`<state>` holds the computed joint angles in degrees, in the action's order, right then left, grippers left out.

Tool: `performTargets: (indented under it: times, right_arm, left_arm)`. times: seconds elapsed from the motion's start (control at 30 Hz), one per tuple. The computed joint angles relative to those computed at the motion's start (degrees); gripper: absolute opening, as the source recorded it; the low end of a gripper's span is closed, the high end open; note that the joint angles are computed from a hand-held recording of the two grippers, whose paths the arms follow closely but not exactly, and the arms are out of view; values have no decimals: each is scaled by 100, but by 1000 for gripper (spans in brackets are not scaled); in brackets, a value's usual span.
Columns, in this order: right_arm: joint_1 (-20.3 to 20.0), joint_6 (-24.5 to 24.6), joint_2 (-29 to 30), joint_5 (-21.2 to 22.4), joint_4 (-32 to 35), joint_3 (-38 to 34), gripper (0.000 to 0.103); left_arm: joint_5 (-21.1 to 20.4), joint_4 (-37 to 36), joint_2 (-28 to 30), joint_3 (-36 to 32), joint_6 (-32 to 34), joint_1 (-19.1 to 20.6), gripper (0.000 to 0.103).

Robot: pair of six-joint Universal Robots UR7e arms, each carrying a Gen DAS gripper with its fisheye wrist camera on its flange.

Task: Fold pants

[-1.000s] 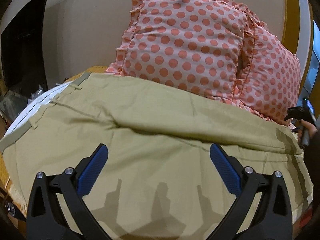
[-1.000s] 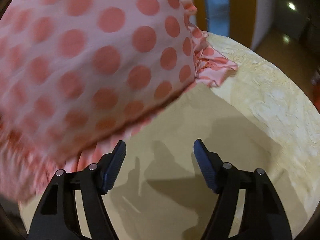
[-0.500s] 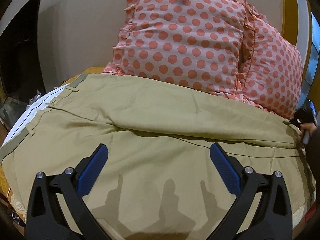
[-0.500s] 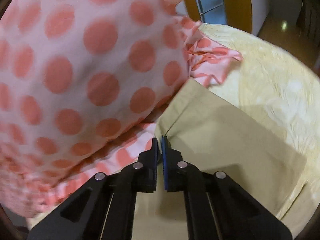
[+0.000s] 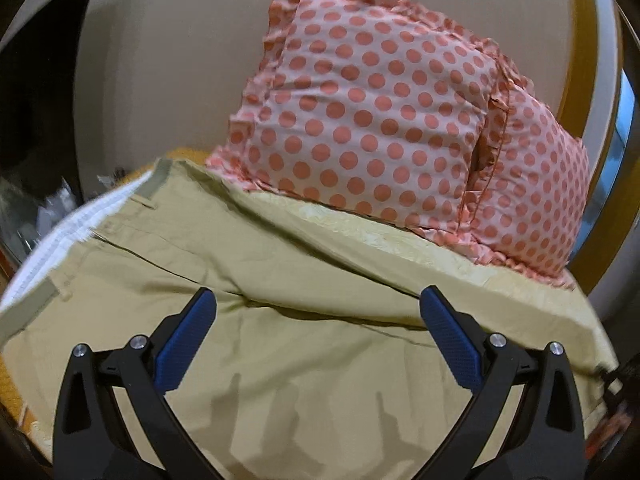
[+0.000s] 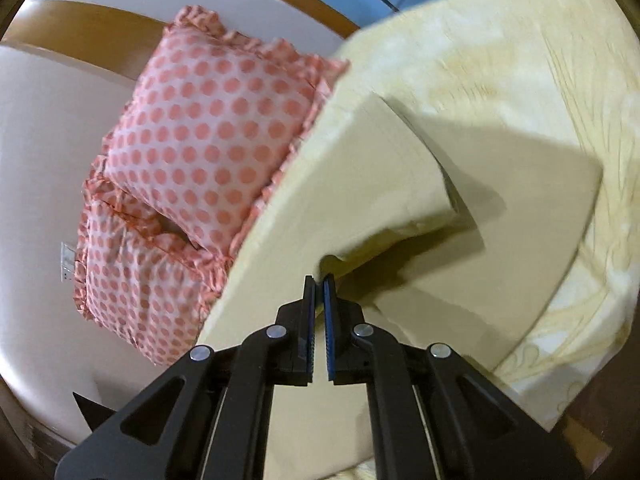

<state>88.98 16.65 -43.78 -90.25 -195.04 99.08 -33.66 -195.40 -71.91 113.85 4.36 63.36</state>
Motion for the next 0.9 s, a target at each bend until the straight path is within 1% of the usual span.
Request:
performTargets:
  times: [0.03,0.1,0.13,0.2,0.27,0.3,0.33,0.37,0.4,0.47,0.53,0.6,0.67,0.7,0.73,0.77,0.83,0.87,0.9]
  right_arm:
    - [-1,112,-7,-57,102,-13,17]
    - [-30,200,-59,-27,87,56,24]
    - [-29,206,-73,-13,109,62,29]
    - [2,208,-80,-55,183,5,36]
    - [14,187,-62,-103,220,-51,38]
    - [20,120,-4,-148,251,-149,36]
    - [4,32,37,-121,278,-221,28]
    - [-31,-66,81,0,328,-314,14]
    - [-94,-46,96,168,287,-341,3]
    - [-207,59,87,584,-76,-232,3]
    - [-191,-100,81,607,-259,-177,3]
    - [-180,-166,88,591,-274,-179,3]
    - [-198,-123,89,667,-276,-184,3]
    - [-209,-130,92,700,-277,-194,3]
    - [-205,-144,96,692,-261,-209,3]
    - [-206,-140,103,700,-267,-218,3]
    - [-212,-187,89,789,-251,-250,3]
    - [-206,-203,69,835,-259,-254,3]
    - [-193,-258,21,876,-304,-230,3]
  left_arm:
    - [-192,342,-85,-70,-280,89,101]
    - [-365,742,-157,-200,-623,216,101]
    - [-383,844,-155,-254,-728,254,101]
    - [-502,1193,-168,-458,-1037,399,101]
    - [-646,1473,-172,-634,-1291,524,101]
    - [-779,1748,-152,-818,-1499,632,101]
    - [-865,1877,-127,-934,-1573,700,101]
    - [-940,2042,-80,-1093,-1656,776,101]
    - [-983,2267,29,-1355,-1739,872,101]
    - [-967,2612,189,-1712,-1824,984,100]
    - [-1103,3069,397,-2166,-2056,1166,98]
    - [-1256,3523,574,-2563,-2263,1320,92]
    - [-1391,3978,763,-2960,-2420,1456,77]
    - [-1468,4281,883,-3207,-2573,1539,72]
    - [-1545,4467,974,-3384,-2684,1601,62]
    - [-1678,4637,1073,-3564,-2795,1686,41]
    - [-1949,4779,1137,-3699,-2924,1803,6]
    - [-2045,4674,1063,-3577,-3057,1823,5]
    - [-2047,4406,959,-3371,-3018,1787,5]
